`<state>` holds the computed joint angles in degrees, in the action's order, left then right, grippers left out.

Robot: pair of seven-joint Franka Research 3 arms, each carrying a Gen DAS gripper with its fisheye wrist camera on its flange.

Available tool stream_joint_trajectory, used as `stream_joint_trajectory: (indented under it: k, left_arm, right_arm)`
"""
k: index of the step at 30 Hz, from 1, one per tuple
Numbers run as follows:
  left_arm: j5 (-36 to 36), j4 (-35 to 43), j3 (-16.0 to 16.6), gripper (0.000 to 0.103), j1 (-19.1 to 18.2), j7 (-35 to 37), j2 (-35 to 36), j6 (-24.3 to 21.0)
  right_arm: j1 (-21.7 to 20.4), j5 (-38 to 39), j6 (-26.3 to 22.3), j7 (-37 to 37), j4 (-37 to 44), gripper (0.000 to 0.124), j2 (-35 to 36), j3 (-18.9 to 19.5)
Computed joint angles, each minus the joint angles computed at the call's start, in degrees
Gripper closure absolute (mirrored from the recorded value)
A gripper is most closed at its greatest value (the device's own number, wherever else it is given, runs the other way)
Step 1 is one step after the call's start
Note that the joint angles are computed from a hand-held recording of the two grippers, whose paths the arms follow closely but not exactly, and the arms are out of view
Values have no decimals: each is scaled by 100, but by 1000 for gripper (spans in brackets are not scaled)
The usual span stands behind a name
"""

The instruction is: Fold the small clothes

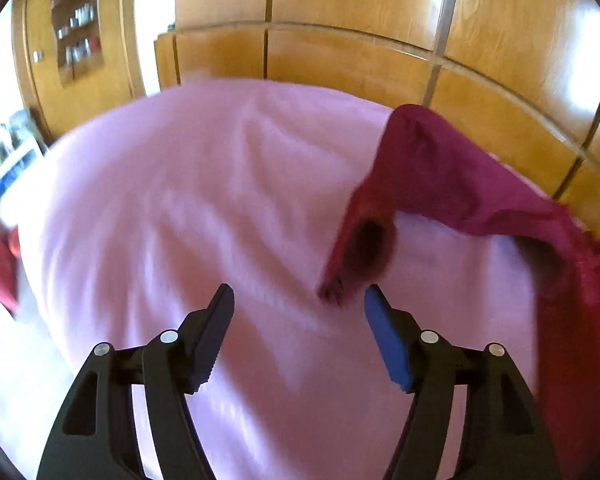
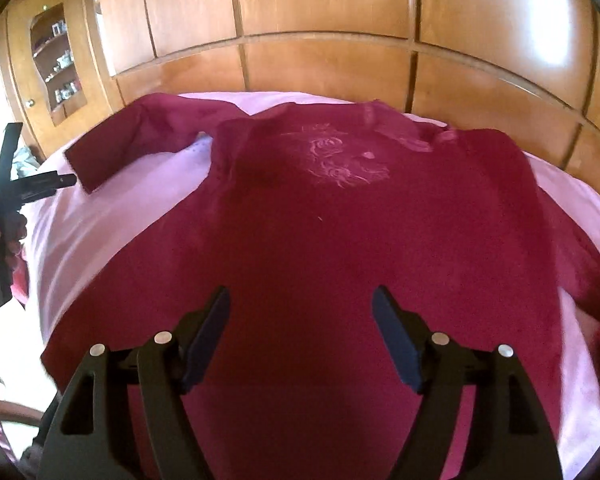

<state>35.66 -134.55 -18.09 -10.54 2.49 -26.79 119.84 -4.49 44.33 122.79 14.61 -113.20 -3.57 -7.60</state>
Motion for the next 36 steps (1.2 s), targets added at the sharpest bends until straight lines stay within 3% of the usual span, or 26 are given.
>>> stream_joint_trajectory:
  k: [1, 2, 3, 4, 10, 13, 17, 18, 20, 25, 29, 34, 36]
  left_arm:
    - [93, 36, 6, 36, 48, 37, 108, 16]
    - [142, 21, 95, 49, 69, 138, 171, 187]
    - [86, -28, 207, 84, 57, 252, 166, 406]
    - [-48, -139, 352, 98, 35, 407, 106, 668]
    - [-475, -623, 616, 100, 179, 659, -1020, 1713]
    - [-736, -708, 684, 100, 397, 736, -1672, 1741]
    - [-925, -257, 577, 100, 646, 1432, -1723, 470]
    - [-1081, -141, 716, 100, 701, 1630, -1511, 128]
    - [-1300, 0, 917, 100, 833, 1817, -1141, -242]
    - [-706, 491, 661, 103, 1318, 1617, -154, -988]
    - [-650, 781, 690, 103, 1291, 1411, 371, -1696]
    - [-373, 454, 494, 103, 901, 883, -143, -1022]
    - [-326, 490, 368, 103, 609, 899, -108, -385]
  right_arm:
    - [20, -12, 97, 31, -79, 51, -19, 29]
    - [51, -43, 190, 119, -89, 51, 31, 64]
    - [80, -97, 283, 267, -70, 51, 128, 99]
    - [72, -112, 285, 316, -13, 51, 219, 91]
    - [-93, 204, -2, 342, 184, 46, 592, 89]
    - [-116, 202, 25, 236, 165, 41, 581, 136]
    - [-127, 190, 30, 200, 141, 39, 548, 144]
    - [-129, 196, 31, 194, 146, 39, 556, 144]
    - [-135, 194, 40, 177, 136, 39, 549, 143]
    - [-123, 198, 143, 114, 74, 38, 519, 150]
    - [-102, 193, 199, 87, 27, 37, 507, 154]
    - [-91, 185, 193, 102, 53, 35, 535, 160]
    - [-93, 175, 177, 124, 60, 35, 531, 159]
